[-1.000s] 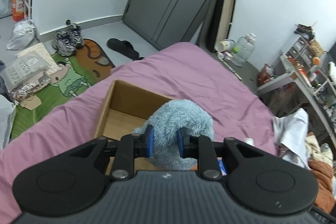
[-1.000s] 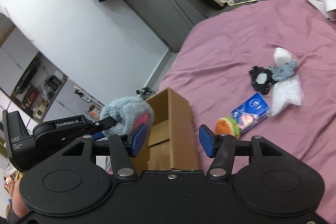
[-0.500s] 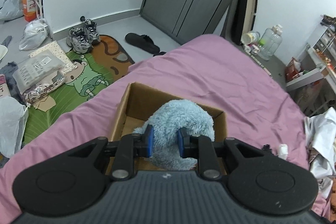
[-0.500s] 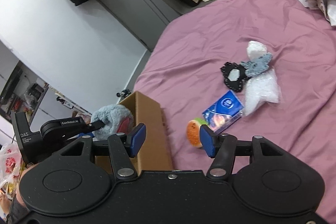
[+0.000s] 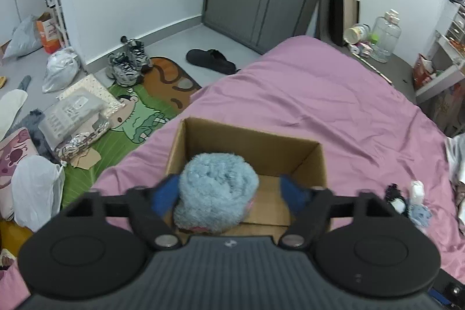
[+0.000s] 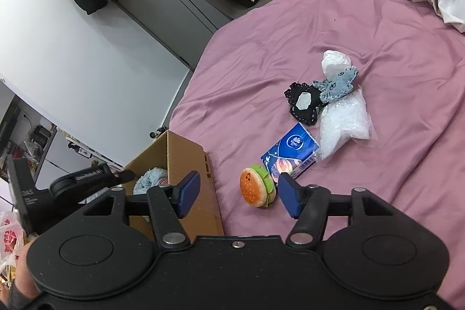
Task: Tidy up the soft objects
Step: 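Lower the grey plush into the box and open both grippers, then grasp the burger plush with the left gripper while the right grasps the filling bag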
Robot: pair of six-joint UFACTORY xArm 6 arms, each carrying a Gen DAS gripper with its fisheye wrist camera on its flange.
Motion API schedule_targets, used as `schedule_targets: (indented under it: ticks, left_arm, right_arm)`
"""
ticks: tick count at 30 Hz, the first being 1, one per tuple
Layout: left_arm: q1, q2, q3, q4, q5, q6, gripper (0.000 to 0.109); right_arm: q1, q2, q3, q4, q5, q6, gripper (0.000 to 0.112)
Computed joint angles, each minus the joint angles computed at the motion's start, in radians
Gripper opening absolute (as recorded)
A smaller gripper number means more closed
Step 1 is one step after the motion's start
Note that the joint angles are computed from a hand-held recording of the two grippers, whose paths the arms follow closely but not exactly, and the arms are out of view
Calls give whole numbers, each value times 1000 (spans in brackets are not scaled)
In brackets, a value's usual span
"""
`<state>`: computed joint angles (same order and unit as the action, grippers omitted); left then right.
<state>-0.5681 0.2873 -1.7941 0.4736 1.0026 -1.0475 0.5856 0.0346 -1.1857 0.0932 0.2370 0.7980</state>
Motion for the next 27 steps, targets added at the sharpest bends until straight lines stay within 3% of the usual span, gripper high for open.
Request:
schedule_targets:
  ticks: [6, 12, 17, 27]
  left_arm:
    - [-30, 1, -47, -36, 67, 16, 91]
    - [-59, -8, -80, -45, 88, 23, 102]
    - [-89, 7, -130, -27, 89, 31, 103]
    - [-128, 30, -170, 9, 31, -9, 103]
  right_arm:
    - [-2, -16, 2, 6, 4, -31, 65]
    - [-24, -41, -19, -52, 41, -35, 83]
    - [-40, -45, -81, 48, 139, -251, 93]
    - [-104, -41, -136, 60, 223, -386, 98]
